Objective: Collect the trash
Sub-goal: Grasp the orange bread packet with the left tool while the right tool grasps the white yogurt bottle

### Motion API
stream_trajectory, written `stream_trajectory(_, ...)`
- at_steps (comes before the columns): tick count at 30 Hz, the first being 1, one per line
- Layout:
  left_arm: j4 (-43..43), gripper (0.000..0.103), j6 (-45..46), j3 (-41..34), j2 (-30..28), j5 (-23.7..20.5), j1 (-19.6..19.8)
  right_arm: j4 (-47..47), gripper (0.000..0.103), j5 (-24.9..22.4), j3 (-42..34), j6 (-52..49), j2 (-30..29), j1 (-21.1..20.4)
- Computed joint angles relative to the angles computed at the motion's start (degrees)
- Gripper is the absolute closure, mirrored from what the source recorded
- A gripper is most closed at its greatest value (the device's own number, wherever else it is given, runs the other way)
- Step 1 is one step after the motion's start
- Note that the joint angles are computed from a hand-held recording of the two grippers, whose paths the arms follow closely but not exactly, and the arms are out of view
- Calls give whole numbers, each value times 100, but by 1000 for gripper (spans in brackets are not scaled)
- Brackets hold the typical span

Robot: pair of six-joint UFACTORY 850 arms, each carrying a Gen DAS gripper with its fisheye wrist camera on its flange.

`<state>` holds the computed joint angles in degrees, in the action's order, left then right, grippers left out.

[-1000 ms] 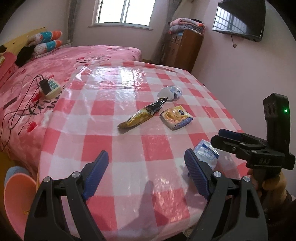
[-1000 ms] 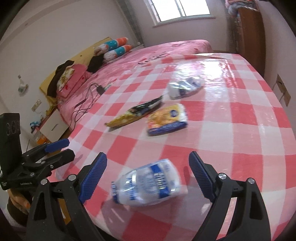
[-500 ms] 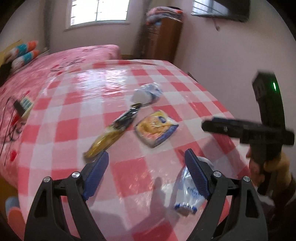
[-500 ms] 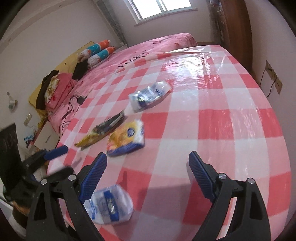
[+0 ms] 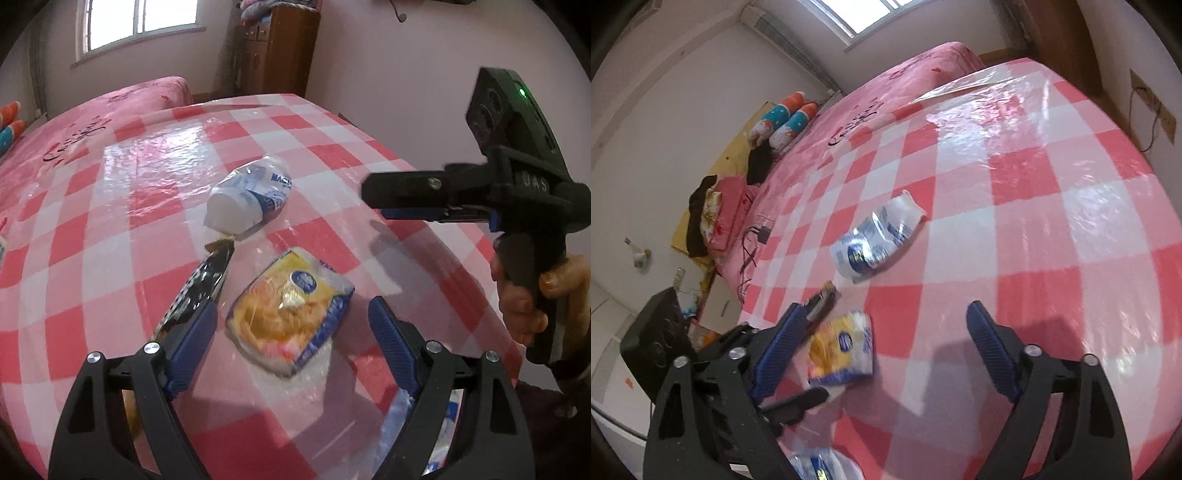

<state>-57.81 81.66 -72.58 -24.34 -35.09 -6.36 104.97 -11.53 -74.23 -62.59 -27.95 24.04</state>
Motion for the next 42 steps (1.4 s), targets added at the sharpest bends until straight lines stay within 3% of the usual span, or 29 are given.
stream_trajectory(8, 135, 23, 59, -150, -178, -20, -136, -1278, 31, -305, -713, 1177, -538, -124)
stream_trajectory(10, 283, 31, -44, -180, -214, 37, -182, -1615, 32, -337, -864, 1469, -639, -140)
stream_trajectory(13, 135, 34, 19, -118, -180, 65, -185, -2008, 32, -434, -1095, 1826, -798, -158)
stream_trajectory(17, 94, 40, -48, -24, -103, 128, -182, -3001, 32, -474, -1517, 2692, -1058, -124)
stream_trajectory(21, 32, 53, -210, 121, 7, 291, -153, -4197, 32, -466, -1942, 3736, -1315, -55)
stream_trajectory(26, -60, 54, -365, 275, 119, 329, -90, -6089, 31, -433, -2527, 5421, -1649, 51)
stream_trajectory(32, -164, 53, -319, 558, 324, 556, -68, -8082, 20, -569, -3153, 7084, -2001, 156)
stream_trajectory(37, -334, 40, 247, 775, 461, 704, -126, -9853, 16, -892, -3669, 8279, -2291, 306)
stream_trajectory(42, -604, 35, 819, 952, 548, 1031, -251, -11372, 16, -1327, -4046, 9009, -2524, 477)
